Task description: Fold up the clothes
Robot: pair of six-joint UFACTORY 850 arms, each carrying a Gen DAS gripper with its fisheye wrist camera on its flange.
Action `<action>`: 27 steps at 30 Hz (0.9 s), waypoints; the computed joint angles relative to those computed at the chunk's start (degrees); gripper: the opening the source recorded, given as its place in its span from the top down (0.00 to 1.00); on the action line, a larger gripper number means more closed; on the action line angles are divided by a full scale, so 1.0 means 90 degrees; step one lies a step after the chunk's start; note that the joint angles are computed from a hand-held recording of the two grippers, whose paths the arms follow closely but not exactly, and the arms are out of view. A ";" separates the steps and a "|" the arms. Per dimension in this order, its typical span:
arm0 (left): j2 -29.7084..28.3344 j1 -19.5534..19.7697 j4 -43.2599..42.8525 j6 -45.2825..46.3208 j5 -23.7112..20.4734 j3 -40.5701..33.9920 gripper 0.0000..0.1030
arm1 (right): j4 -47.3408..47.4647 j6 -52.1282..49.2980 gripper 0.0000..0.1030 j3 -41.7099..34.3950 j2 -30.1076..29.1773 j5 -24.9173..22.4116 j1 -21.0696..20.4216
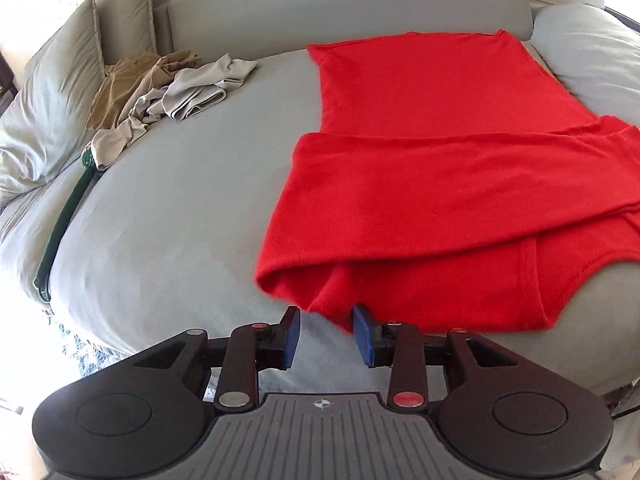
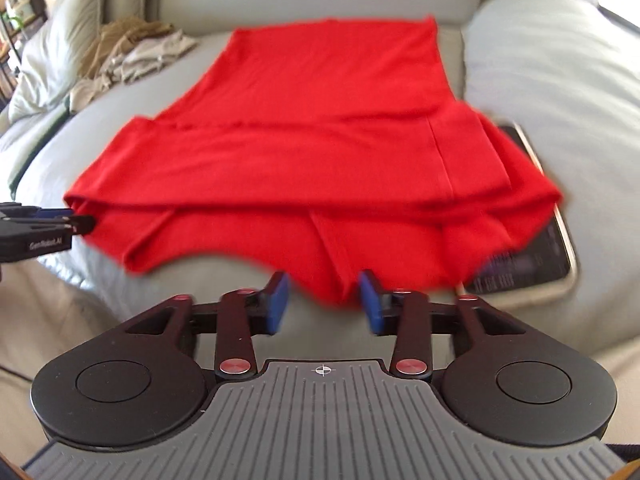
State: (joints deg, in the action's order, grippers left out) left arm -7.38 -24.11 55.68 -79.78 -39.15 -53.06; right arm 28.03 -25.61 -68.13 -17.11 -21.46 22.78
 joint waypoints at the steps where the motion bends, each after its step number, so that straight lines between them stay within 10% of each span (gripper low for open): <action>1: 0.0107 -0.0077 0.0055 -0.0088 0.0030 0.0064 0.67 | 0.0064 0.0037 0.50 0.0099 0.0114 -0.0198 -0.0057; 10: 0.0040 -0.0546 0.0780 -0.0784 0.0876 -0.0139 0.59 | 0.2108 -0.1731 0.51 0.0839 0.0686 0.0349 -0.0188; 14: -0.0232 -0.0621 0.0777 -0.0654 0.0875 -0.0368 0.59 | 0.3412 -0.3158 0.79 0.0948 0.0741 0.1189 -0.0080; 27: -0.0575 -0.0462 0.0611 -0.0530 0.1122 -0.0473 0.63 | 0.1491 -0.0776 0.76 0.0047 -0.0071 0.0314 -0.0313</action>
State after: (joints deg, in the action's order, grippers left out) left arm -12.55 -28.26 61.17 -84.55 -29.05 -57.32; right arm 41.46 -32.59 -67.71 -17.75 -18.64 19.97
